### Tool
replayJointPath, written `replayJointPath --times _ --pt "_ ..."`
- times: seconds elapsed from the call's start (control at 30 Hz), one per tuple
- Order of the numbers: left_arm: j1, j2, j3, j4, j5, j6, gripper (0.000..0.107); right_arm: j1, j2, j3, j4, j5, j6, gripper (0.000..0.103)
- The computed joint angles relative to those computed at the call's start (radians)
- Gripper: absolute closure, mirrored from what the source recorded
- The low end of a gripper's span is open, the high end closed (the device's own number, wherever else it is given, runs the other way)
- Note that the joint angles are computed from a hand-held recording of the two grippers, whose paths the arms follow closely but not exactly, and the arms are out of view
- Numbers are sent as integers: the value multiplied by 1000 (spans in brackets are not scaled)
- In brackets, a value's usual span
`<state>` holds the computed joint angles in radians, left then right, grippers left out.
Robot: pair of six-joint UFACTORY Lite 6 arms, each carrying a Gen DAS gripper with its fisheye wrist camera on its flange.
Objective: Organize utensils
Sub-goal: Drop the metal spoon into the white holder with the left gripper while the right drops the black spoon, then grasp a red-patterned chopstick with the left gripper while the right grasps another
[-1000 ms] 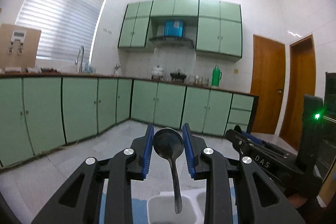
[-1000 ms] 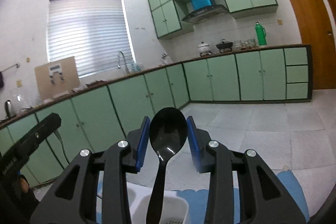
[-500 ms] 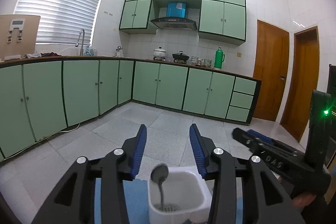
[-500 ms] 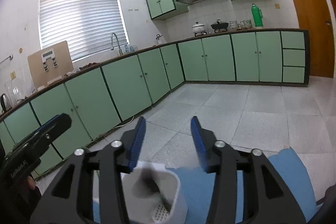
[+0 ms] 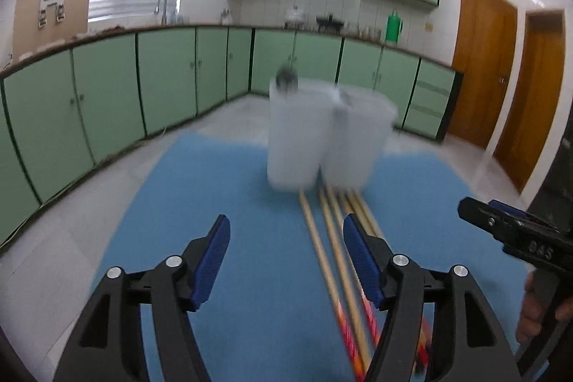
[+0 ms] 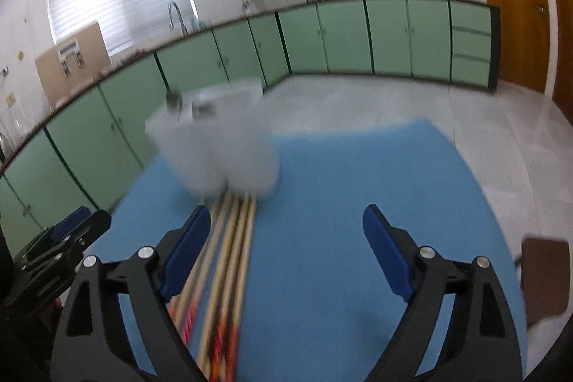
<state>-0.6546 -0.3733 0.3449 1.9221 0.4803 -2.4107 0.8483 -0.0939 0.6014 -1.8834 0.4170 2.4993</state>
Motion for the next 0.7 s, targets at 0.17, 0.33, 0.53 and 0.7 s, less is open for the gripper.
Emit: replayJointPath --times 0.17,0.33,0.53,0.7 --pt "-127 8 -75 -129 20 13 42 164 10 -77 182 49 -56 31" --pt "-212 0 -113 -213 38 28 42 214 34 -93 195 9 -45 45" --pt "-249 59 -62 -300 20 96 42 268 91 -38 240 -4 -118 53" --pt "-257 81 -58 -294 -13 79 42 288 128 -10 309 -12 -200 55"
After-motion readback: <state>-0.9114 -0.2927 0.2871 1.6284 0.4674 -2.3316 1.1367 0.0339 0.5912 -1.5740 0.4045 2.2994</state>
